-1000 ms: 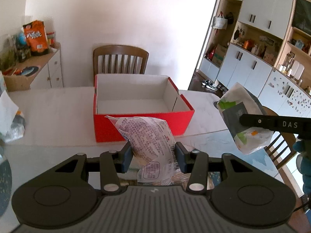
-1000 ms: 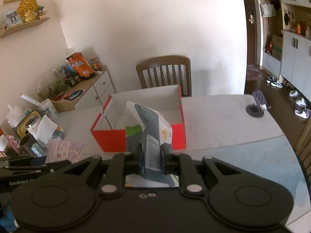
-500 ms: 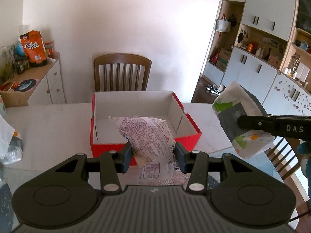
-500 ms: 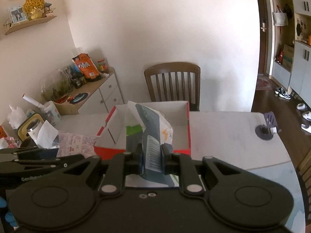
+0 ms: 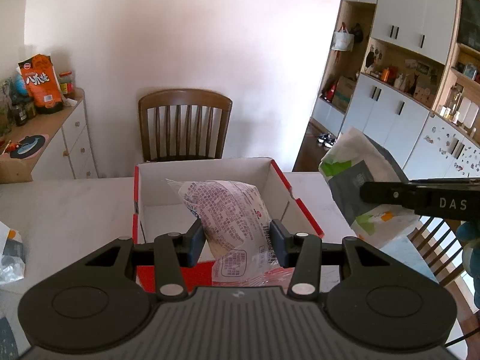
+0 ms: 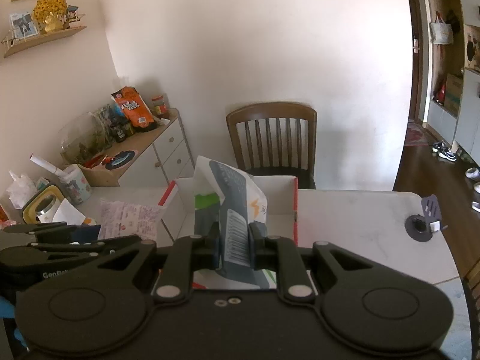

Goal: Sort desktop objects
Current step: 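Carry both held packets up and over into the red box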

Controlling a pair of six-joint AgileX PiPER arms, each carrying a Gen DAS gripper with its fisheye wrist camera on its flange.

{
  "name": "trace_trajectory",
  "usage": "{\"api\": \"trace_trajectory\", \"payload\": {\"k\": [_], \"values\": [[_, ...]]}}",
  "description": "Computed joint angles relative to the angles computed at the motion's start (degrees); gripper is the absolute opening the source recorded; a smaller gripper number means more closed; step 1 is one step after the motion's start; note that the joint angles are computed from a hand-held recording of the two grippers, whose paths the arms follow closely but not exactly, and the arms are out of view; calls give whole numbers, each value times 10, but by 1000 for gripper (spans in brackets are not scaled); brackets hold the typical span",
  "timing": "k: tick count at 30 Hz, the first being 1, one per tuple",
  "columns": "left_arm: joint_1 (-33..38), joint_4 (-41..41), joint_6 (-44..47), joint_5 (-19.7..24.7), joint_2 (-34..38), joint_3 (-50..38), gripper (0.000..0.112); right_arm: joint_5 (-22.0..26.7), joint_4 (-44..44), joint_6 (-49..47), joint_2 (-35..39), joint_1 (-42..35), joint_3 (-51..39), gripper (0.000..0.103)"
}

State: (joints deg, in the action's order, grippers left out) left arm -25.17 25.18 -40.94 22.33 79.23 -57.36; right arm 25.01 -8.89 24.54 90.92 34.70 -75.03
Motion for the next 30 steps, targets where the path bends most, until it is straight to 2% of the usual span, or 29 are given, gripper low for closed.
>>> {"api": "trace_trajectory", "payload": {"k": [11,19,28,30], "values": [[65,-132,159,-10,92,-78,45,11,61,-51,102,-18,-94,17],[93,-184,221,-13,150,-113,45,25,81,-75,168,-28,-155,17],[118,-260,300,4,233,-170,45,59,85,-79,251,-36,-244,17],[118,-257,300,10,248,-182,45,68,96,-89,272,-37,-266,17]]}}
